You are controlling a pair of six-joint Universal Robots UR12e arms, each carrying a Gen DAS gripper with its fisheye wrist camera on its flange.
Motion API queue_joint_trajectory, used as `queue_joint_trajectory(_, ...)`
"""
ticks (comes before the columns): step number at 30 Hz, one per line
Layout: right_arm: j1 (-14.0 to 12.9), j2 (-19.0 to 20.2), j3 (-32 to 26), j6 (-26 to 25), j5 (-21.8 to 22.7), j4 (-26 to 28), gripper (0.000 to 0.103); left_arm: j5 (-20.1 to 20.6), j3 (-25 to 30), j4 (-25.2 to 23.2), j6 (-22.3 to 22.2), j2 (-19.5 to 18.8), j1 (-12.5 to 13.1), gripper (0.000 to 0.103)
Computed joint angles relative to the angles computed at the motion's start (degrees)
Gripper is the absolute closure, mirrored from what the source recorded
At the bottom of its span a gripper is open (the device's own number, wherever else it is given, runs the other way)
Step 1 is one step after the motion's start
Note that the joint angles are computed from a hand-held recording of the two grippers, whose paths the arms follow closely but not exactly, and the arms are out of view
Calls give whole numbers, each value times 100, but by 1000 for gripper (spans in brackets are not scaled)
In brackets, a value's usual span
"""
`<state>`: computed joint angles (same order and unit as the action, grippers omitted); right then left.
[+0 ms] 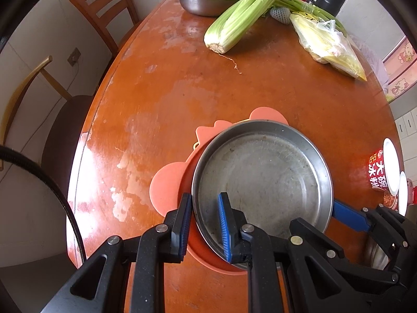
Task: Organize plates and bowls
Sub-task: 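Lower the silver pan into the pink bowl with the left tool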
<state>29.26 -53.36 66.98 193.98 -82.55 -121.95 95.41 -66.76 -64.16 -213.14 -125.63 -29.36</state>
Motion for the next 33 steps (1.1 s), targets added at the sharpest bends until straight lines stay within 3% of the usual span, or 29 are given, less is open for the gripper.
queue_joint_trajectory(33, 11, 78, -80, -168, -1, 65, 52, -72, -63, -56, -20, 75, 8, 80)
